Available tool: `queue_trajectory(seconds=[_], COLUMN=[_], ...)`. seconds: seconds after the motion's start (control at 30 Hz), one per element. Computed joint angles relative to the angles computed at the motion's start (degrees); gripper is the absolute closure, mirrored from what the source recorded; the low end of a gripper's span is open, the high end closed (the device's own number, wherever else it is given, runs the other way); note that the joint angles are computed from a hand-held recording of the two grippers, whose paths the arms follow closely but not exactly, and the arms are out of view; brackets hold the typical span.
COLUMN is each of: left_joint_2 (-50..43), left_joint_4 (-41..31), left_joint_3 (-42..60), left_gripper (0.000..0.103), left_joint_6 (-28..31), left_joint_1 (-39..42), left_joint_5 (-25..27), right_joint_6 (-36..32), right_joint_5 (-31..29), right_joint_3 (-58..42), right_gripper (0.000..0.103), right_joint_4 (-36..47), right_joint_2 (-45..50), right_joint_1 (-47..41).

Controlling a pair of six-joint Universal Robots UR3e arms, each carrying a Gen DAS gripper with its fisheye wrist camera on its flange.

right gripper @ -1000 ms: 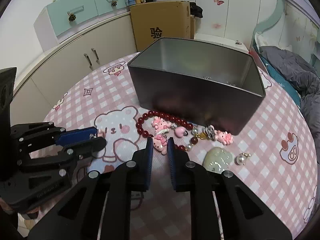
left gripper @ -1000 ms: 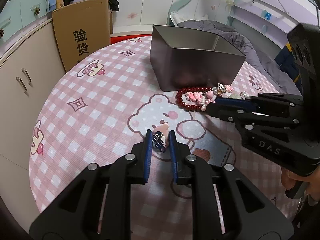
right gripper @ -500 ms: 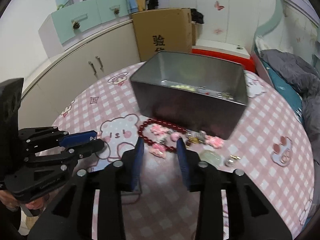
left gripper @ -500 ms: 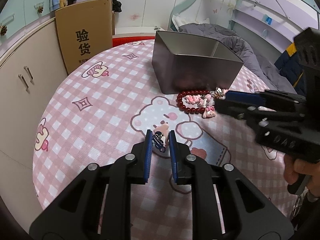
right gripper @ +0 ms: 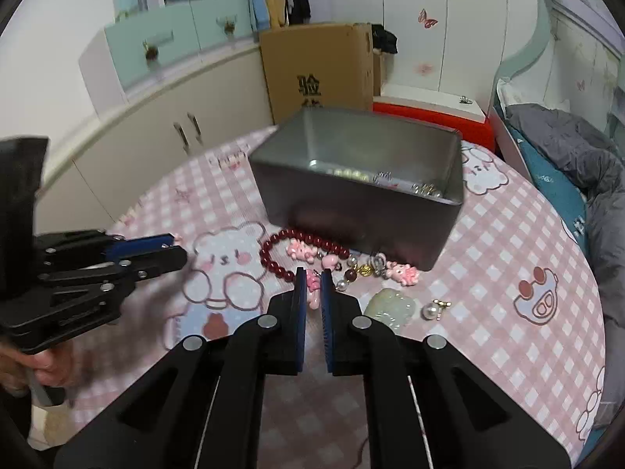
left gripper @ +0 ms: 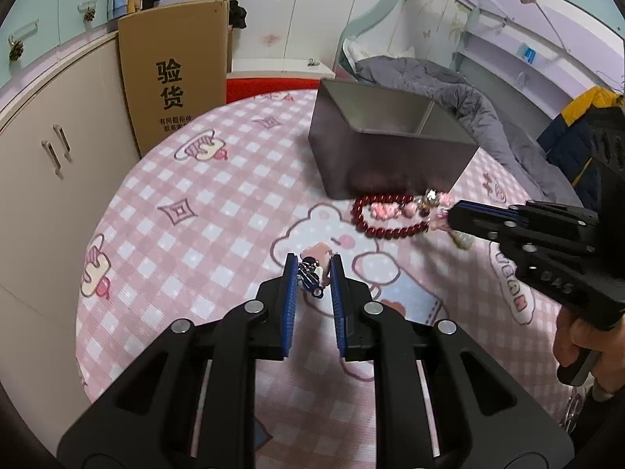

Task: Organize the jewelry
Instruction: 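Carry both held pieces over the tin box and open both tools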

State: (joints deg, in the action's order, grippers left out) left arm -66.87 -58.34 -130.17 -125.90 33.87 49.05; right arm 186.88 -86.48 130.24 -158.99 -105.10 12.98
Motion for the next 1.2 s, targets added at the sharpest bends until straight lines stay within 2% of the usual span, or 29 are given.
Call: queue_trajectory(seconds=[0.4, 0.57, 0.7, 0.77, 0.9, 1.1, 1.13, 1.17, 1.2], left_joint_2=[2.28, -1.2, -6.67, -9.36, -16.46, -22.5, -23.98, -24.68, -25.18], left_joint_4=[-6.95, -1.82, 6.07, 7.82, 10.77, 12.06, 12.9, 13.52, 14.99], left_joint_3=[7.56, 13.01, 18.78, 21.46, 28.37, 33.47, 34.29, 34.58, 34.29], left_gripper=[0.087, 0.087, 0.087, 0.087, 0.087, 0.085, 0.078, 0.05, 0.03], left_joint_6=[0.53, -4.69, -12.26, -14.65, -19.74, -23.1, -23.99, -24.48, -25.58], left_joint_1=[0.39, -3.41, -8.23, -9.87, -14.9, -19.57, -20.66, -21.14, -21.63], left_joint_5=[-6.02, -8.05, -8.35, -8.46, -6.72, -3.34, -1.76, -0.9, 0.49], right_joint_6=[-3.88, -7.53, -9.71, -10.46, -11.11, -10.8, -10.57, -10.42, -9.87], right_joint_5=[6.19, 7.53, 8.52, 9.91, 12.28, 13.5, 13.42, 13.71, 13.53], right_joint_3=[-4.37, -9.98, -14.99, -17.06, -18.62, -20.0, -20.1, -20.26, -20.19], right_gripper=[0.097, 0.097, 0.097, 0.097, 0.097, 0.097, 0.097, 0.097, 0.095], right_joint_4=[8.3, 10.85, 11.29, 11.68, 11.68, 11.1, 10.94, 11.17, 11.01], right_joint_2=[-11.65, -12.72, -11.05, -9.89, -8.08, -3.92, -2.92, -2.41, -1.69], right_joint_1=[-6.95, -9.9, -12.16, -13.74, -16.02, -17.28, -17.32, -17.53, -17.68])
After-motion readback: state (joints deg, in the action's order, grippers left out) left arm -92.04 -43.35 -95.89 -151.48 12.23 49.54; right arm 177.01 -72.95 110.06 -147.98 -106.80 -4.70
